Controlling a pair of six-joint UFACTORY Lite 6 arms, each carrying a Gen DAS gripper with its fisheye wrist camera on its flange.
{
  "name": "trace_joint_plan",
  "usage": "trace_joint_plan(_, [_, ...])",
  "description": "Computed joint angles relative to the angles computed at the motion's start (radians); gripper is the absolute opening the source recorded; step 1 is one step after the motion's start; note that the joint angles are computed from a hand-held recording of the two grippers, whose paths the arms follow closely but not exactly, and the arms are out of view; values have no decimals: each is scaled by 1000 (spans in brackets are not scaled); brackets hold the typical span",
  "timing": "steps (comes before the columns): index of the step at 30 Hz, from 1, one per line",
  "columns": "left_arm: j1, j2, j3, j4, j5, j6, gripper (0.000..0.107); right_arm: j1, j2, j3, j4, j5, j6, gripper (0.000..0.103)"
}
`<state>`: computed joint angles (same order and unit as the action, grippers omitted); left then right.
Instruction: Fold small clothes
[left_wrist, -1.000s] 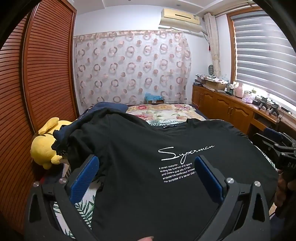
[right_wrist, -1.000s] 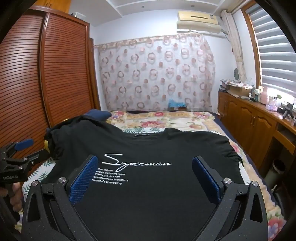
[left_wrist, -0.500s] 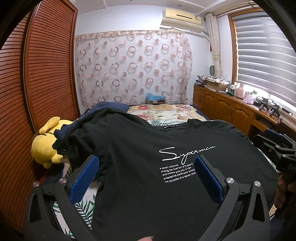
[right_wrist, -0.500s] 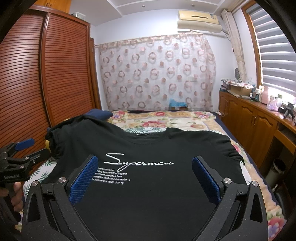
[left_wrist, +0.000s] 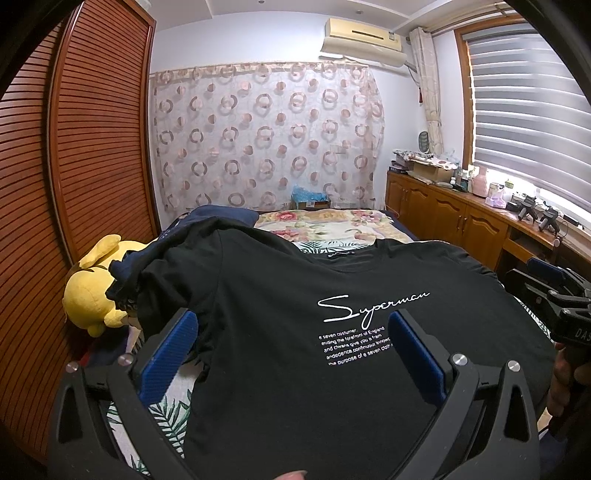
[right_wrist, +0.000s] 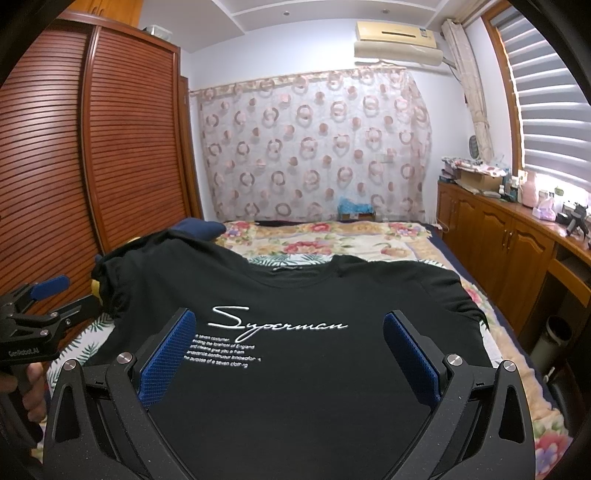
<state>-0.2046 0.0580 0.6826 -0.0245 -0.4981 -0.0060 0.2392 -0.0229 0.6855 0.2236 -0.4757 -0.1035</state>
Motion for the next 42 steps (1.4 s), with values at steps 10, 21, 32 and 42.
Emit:
trace_joint_plan(10, [1,-19,11,-13,20,10,103,1,-3,-2,2,1,0,103])
trace_joint_plan(21, [0,-21,9,-15,19,12,103,10,-7,-1,21,3,-14,103])
trace_joint_plan(32, [-1,-22,5,-19,16,17,103,15,-7,1,29,3,-18,103])
trace_joint_plan(42, [-5,-34,-2,-26,22,20,103,16,-12,-2,33,4,-21,103])
